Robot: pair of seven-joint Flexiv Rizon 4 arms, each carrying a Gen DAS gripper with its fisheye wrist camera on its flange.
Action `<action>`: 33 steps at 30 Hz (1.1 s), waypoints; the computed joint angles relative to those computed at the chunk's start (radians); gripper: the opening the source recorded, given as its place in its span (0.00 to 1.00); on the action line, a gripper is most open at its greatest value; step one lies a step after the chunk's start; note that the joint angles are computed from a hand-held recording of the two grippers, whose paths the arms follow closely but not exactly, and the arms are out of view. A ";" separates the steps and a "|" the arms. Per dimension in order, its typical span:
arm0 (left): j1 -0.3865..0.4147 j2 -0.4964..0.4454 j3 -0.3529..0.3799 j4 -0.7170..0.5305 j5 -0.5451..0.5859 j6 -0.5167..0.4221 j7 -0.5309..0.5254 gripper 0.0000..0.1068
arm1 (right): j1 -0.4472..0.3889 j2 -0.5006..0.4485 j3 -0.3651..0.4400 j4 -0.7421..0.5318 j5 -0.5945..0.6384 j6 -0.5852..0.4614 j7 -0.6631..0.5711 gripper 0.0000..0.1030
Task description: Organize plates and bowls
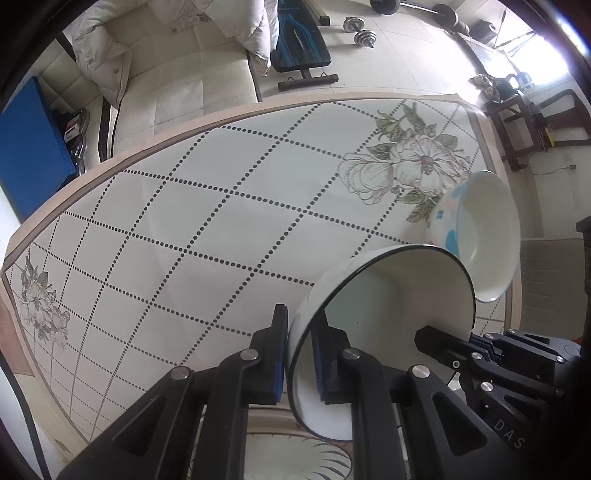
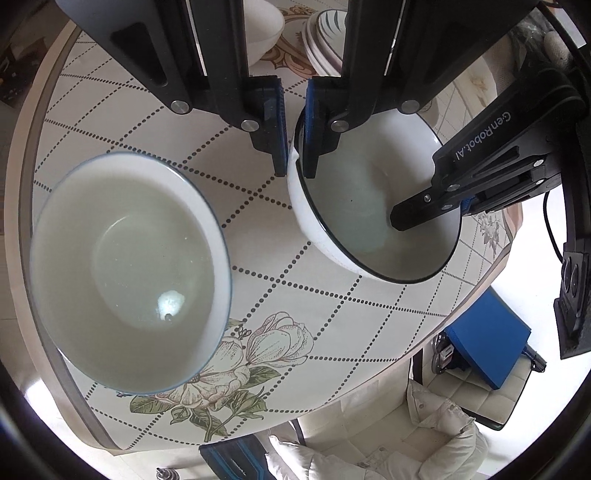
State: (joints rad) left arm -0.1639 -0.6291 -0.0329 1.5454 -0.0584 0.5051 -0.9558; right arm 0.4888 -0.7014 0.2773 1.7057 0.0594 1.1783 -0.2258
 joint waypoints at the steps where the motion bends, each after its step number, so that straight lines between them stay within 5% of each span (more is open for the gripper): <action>1: 0.002 0.016 -0.003 0.016 -0.004 0.001 0.008 0.10 | 0.005 0.015 -0.004 0.015 0.000 0.008 0.007 0.09; 20: -0.016 0.286 -0.031 0.321 -0.070 -0.012 0.118 0.10 | 0.159 0.350 -0.052 0.411 -0.161 0.118 0.383 0.09; 33: -0.054 0.283 -0.015 0.427 0.046 0.038 0.080 0.10 | 0.208 0.284 0.020 0.524 -0.151 0.316 0.520 0.09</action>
